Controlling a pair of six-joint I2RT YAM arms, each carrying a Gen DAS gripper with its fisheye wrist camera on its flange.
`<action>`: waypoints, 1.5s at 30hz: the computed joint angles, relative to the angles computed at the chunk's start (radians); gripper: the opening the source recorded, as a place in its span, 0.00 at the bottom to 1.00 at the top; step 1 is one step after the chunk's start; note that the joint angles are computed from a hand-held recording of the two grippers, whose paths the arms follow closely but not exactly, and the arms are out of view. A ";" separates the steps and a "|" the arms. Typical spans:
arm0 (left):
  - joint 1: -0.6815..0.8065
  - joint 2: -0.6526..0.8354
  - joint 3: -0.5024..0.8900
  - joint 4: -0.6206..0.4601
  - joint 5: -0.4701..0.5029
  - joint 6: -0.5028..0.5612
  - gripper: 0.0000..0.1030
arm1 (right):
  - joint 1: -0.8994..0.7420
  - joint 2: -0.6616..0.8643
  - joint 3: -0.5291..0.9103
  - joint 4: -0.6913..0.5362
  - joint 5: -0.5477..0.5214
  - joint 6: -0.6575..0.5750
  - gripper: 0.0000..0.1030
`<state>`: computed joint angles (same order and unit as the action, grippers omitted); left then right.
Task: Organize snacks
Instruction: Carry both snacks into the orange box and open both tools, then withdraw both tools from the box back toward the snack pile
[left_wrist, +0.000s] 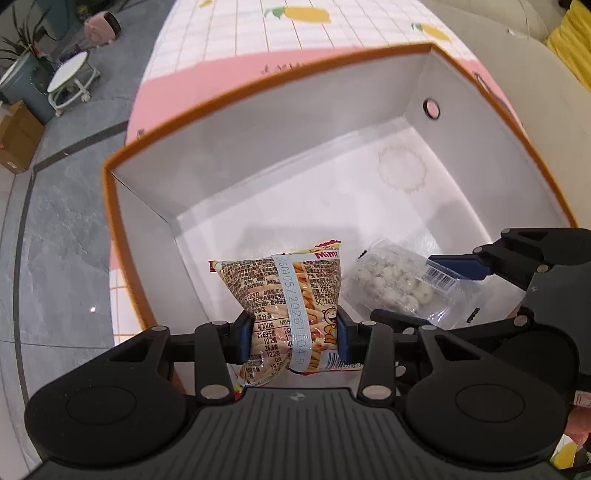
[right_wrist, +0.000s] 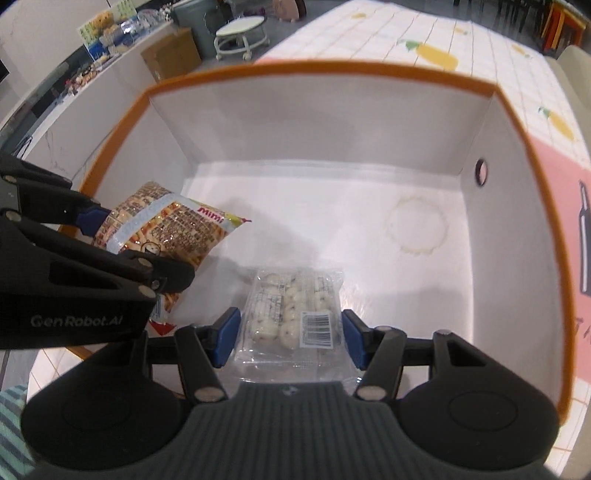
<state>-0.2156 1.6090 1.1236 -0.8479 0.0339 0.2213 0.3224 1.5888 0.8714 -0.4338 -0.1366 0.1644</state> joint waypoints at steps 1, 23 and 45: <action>0.003 0.006 0.000 0.000 0.000 -0.006 0.46 | -0.002 0.008 0.001 -0.001 -0.007 0.007 0.56; 0.034 -0.078 -0.022 -0.011 0.020 -0.025 0.67 | 0.018 -0.006 0.068 -0.108 0.037 0.043 0.74; -0.054 -0.971 -0.315 -0.029 -0.034 -0.184 0.71 | 0.458 -0.871 -0.158 -0.363 0.589 0.393 0.85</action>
<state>-0.2698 0.6385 0.8084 -0.8767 -0.0005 0.0373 0.7800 0.7182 0.7133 -0.7967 0.4525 0.5576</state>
